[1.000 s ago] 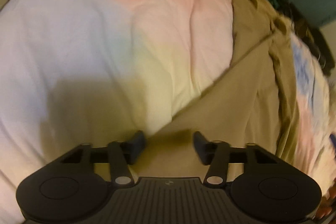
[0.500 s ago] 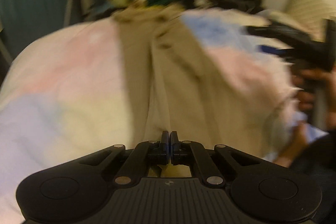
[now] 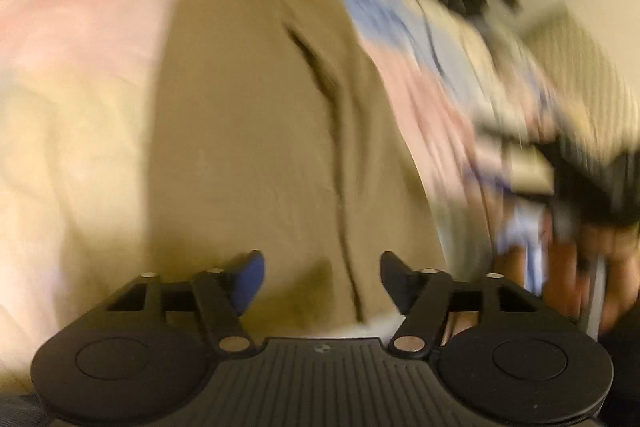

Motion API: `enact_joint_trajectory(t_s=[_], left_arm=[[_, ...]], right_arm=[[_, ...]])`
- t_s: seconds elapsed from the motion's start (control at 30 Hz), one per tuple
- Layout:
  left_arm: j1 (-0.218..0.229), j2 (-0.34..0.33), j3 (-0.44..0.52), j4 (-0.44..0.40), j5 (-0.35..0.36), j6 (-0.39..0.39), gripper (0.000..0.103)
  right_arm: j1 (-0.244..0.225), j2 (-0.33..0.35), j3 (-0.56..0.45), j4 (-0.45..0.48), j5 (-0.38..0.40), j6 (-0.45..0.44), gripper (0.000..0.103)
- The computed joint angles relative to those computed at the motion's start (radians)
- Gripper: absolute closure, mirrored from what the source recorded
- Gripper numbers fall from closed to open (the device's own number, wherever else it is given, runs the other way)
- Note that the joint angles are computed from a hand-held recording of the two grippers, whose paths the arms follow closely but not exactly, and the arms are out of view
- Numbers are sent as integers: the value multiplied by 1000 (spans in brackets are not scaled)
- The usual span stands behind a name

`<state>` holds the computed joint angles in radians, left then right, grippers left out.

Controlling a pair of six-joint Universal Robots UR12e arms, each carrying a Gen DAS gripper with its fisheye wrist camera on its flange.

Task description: Fold clothes

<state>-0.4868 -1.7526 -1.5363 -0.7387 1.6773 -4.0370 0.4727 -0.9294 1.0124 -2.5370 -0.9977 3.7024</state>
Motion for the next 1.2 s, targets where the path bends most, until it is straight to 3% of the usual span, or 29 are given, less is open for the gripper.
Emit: enact_joint_trajectory(t_s=[0.03,0.13,0.2,0.3,0.43,0.5,0.67,0.77,0.87,0.93,0.97,1.03,1.13,1.17,1.2], left_arm=[[7,12,-21,24,15,-34,24],[33,40,-79,89,49,-149,21],[63,54,-112,97,11,-255,21],[87,55,-133,98,-46,-321,21],[104,40,-120,65,-106,-281,18],[109,37,-120,73,-139,-257,14],[117,35,-130,104,-233,-196,14],[101,27,-123,89,-260,-157,33],[91,17,-98,37,-222,-157,56],[83,16,-95,22,-199,-167,83],[79,19,-100,23,-188,-176,89],[69,30,-118,51,-162,-185,94],[60,45,-140,111,-133,-212,98],[63,55,-160,165,-133,-241,98],[65,64,-178,219,-131,-270,99]], right_arm=[[0,-3,7,13,15,15,16],[6,-2,0,81,3,20,17],[10,5,-17,149,-15,17,17],[16,15,-41,245,-32,5,17],[23,26,-62,297,-24,-15,16],[21,26,-61,316,3,-14,15],[24,22,-65,394,91,-83,18],[34,7,-52,408,34,-77,29],[35,-1,-41,408,22,-63,33],[39,-1,-53,438,11,-100,41],[41,-1,-58,453,5,-121,45],[47,-8,-55,468,-18,-156,55],[51,-17,-54,474,-46,-168,85],[49,-19,-53,469,-45,-159,95],[43,-23,-46,447,-30,-139,96]])
